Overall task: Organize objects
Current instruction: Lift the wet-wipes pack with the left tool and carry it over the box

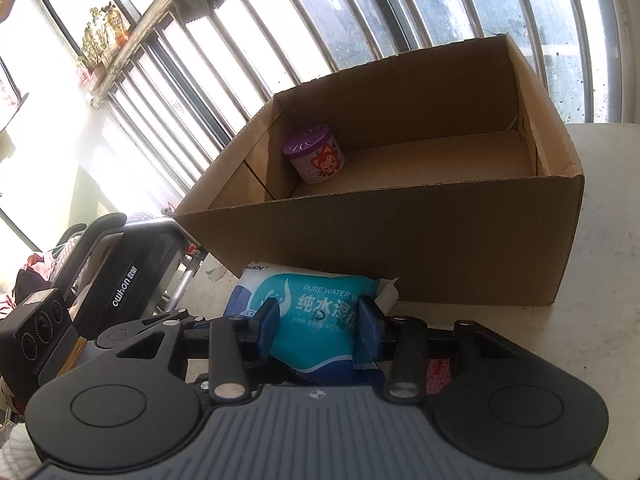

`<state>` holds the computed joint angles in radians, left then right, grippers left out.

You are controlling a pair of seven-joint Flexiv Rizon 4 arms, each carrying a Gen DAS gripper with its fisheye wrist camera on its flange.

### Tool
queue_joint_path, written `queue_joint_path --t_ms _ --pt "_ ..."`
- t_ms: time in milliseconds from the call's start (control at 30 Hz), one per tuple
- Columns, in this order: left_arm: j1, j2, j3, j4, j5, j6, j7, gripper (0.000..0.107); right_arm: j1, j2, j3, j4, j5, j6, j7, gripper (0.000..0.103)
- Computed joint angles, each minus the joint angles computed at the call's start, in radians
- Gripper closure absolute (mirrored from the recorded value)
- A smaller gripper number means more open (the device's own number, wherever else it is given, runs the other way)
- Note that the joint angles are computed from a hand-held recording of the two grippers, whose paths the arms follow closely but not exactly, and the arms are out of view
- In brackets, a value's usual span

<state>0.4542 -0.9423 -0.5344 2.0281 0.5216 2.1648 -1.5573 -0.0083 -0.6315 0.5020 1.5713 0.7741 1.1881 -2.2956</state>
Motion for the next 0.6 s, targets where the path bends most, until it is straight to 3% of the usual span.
queue_joint_path --t_ms 133,333,600 --pt "0.001 0.015 -0.003 0.011 0.007 0.022 -0.013 0.049 -0.034 0.017 0.049 0.010 0.057 0.032 -0.092 0.056" --pt "-0.040 0.060 0.045 0.038 0.009 0.073 -0.043 0.049 -0.047 0.061 0.061 0.028 0.130 0.040 -0.169 0.056" --pt "-0.086 0.097 0.094 0.029 0.028 0.111 -0.088 0.049 -0.022 0.118 0.022 0.050 0.214 0.042 -0.234 0.056"
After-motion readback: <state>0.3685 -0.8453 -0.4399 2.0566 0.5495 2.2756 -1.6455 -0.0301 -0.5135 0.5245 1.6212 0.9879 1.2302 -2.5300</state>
